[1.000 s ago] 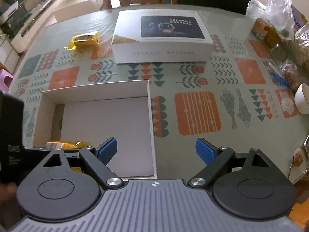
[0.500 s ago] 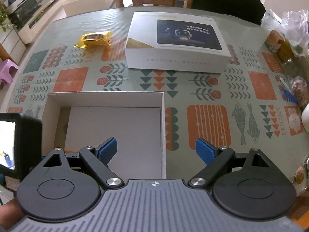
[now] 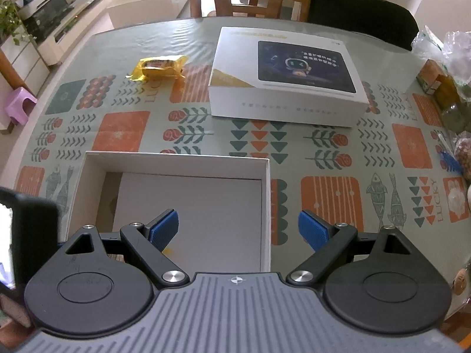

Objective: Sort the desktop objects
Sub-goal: 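Lower the snack cake into the white box and open the left tool, then reach the right tool to the logo snack cake and close on it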

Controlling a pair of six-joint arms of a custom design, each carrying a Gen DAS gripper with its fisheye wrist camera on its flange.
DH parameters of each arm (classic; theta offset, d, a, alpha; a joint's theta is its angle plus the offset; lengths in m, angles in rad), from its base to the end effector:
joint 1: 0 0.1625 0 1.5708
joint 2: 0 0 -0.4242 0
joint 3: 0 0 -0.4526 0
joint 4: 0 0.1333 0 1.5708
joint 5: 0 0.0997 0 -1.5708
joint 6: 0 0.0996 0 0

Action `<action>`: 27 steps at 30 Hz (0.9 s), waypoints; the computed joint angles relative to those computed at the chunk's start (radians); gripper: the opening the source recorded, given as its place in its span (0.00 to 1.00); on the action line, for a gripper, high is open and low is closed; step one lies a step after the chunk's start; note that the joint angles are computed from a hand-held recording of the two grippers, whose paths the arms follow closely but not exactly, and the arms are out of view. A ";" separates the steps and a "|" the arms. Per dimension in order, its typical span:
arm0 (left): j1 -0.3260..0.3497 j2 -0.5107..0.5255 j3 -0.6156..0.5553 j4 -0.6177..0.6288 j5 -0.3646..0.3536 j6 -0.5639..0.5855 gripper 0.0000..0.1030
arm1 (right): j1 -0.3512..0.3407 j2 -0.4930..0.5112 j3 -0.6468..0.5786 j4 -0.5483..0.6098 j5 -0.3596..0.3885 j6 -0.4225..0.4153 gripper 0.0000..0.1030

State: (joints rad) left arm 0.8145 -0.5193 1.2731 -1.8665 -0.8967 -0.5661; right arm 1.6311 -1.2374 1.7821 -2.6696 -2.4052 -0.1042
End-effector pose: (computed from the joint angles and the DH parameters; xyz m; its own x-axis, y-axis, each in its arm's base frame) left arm -0.3747 -0.6821 -0.0506 -0.6499 0.2721 -0.7097 0.3163 0.9459 0.0730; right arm 0.0983 -0.6411 0.3244 -0.6848 0.2585 0.6814 -0.1231 0.8805 -0.4578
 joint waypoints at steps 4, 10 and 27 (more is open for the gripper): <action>-0.004 -0.006 -0.017 -0.003 -0.010 -0.012 1.00 | -0.001 0.002 -0.012 -0.011 0.000 -0.008 1.00; -0.013 0.015 -0.067 0.011 0.018 -0.027 1.00 | -0.009 0.008 -0.041 -0.022 0.028 -0.042 1.00; 0.012 0.122 -0.284 0.155 0.122 -0.125 1.00 | -0.052 0.120 -0.225 -0.022 0.117 -0.133 1.00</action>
